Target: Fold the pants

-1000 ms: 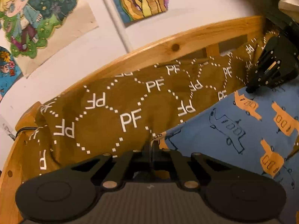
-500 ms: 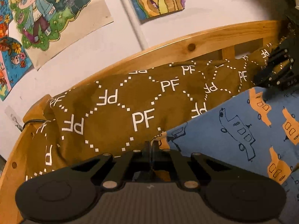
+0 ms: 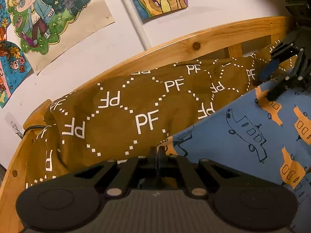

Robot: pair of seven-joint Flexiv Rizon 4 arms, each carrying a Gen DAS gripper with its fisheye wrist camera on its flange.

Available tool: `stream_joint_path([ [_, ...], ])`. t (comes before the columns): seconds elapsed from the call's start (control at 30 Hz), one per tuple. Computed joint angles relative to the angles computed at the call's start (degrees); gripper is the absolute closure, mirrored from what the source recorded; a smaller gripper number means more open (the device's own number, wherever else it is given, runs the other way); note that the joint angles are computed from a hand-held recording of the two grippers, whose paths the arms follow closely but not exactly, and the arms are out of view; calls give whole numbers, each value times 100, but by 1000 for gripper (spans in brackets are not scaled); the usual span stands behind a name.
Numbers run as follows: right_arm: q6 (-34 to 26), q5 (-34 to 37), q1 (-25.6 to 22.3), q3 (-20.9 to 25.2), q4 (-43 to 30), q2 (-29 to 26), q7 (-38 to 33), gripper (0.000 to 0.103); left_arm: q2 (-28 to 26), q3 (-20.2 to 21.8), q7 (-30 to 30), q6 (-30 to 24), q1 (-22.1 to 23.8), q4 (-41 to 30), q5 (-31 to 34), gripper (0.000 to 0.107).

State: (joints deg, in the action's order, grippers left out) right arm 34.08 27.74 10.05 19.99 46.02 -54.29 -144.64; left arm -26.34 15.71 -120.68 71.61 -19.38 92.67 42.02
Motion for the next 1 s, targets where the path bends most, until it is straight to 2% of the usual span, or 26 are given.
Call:
stream_joint_path([
  [0.13, -394, 5, -10, -2, -237, -95, 81, 31, -7, 0, -23, 39, 9, 2, 8, 106],
  [0.23, 100, -292, 177, -270, 132, 46, -7, 39, -13, 24, -36, 57, -9, -6, 46, 106],
  [0.3, 445, -478, 258, -355, 374, 116, -14, 63, -11, 68, -108, 82, -50, -8, 116, 106],
  [0.33, 602, -549, 274, -359, 473, 137, -32, 69, -8, 79, -135, 94, -61, -7, 143, 106],
  [0.4, 809, -703, 277, -343, 663, 195, -97, 88, -6, 106, -155, 66, -110, -21, 235, 106],
  [0.47, 985, -815, 230, -292, 854, 258, -266, 93, 5, 148, -237, 84, -166, -21, 375, 106],
  [0.53, 1331, -876, 181, -258, 1161, 396, -394, 101, 59, 147, -344, 190, -160, 44, 444, 106],
  [0.7, 2399, -562, -200, 188, 2193, 956, -1029, 103, 312, 278, -668, 948, -146, 383, 786, 106],
  [0.83, 3414, -259, -536, 580, 3265, 1529, -1567, 103, 559, 566, -860, 1490, -391, 623, 1389, 106],
  [0.9, 3946, -132, -679, 761, 3800, 1802, -1779, 103, 684, 721, -1050, 1636, -591, 699, 1791, 106],
  [1.0, 4486, 84, -1115, 1246, 4524, 2169, -2205, 103, 977, 801, -1395, 1551, -915, 877, 2559, 106],
])
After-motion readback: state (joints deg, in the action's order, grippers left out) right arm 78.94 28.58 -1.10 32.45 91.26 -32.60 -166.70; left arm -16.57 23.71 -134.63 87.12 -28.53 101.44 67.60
